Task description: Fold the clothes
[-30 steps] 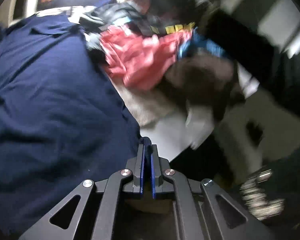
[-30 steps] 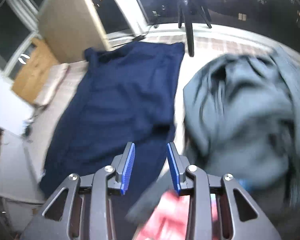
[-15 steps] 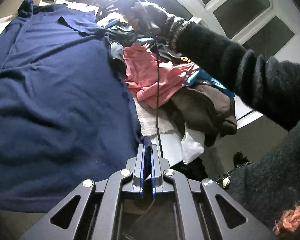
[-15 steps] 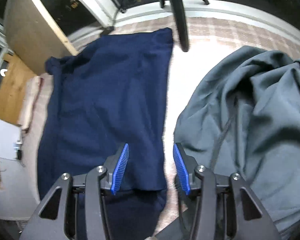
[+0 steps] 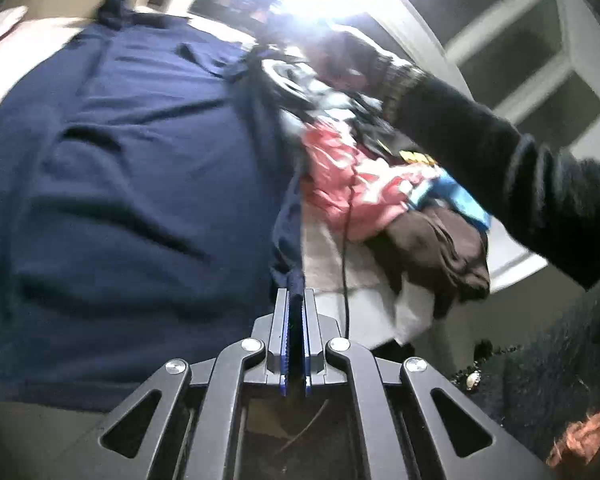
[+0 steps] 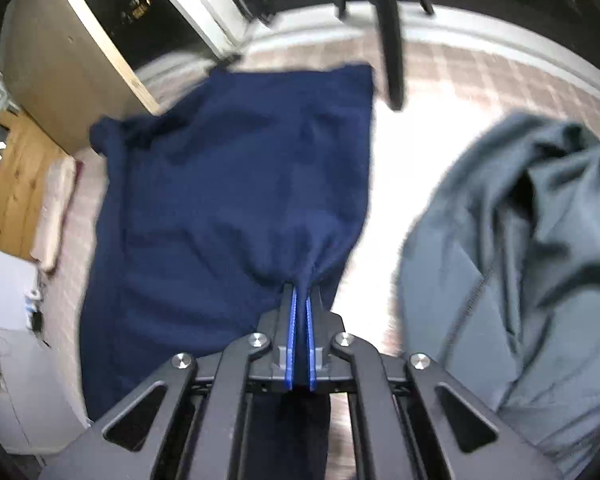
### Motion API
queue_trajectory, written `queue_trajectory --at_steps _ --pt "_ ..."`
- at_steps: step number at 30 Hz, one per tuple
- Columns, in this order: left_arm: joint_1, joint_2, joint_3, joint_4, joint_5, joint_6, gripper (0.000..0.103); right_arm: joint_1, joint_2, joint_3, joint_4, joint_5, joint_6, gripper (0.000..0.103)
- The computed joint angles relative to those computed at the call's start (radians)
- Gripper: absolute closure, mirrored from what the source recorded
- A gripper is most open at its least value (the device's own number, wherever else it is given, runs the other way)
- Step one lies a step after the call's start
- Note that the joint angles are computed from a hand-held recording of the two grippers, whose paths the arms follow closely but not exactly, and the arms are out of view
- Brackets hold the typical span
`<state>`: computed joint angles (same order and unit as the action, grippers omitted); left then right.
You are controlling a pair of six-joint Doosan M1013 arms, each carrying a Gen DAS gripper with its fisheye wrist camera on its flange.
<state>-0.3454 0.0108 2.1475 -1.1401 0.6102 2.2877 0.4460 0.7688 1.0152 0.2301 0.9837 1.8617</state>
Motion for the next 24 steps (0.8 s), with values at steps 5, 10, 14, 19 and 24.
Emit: queue_trajectory --at_steps 5,10,14,19,24 --pt "0.061 -0.045 0.045 0.075 -0.087 -0.148 0.099 0.061 0.075 -0.169 -0.067 0.034 0.038 0.099" --pt "0.064 -0.063 0.048 0.492 -0.158 -0.570 0.099 0.119 0.197 -0.379 -0.163 0.121 0.048 0.099" --pt "0.074 -0.066 0.054 0.545 -0.163 -0.619 0.099 0.144 0.280 -0.509 -0.190 0.189 0.036 0.099" --pt "0.071 -0.045 0.049 0.599 -0.161 -0.667 0.099 0.155 0.335 -0.587 -0.232 0.247 0.023 0.099" --pt "0.089 -0.029 0.034 0.638 -0.099 -0.694 0.098 0.166 0.308 -0.538 -0.267 0.216 -0.067 0.092"
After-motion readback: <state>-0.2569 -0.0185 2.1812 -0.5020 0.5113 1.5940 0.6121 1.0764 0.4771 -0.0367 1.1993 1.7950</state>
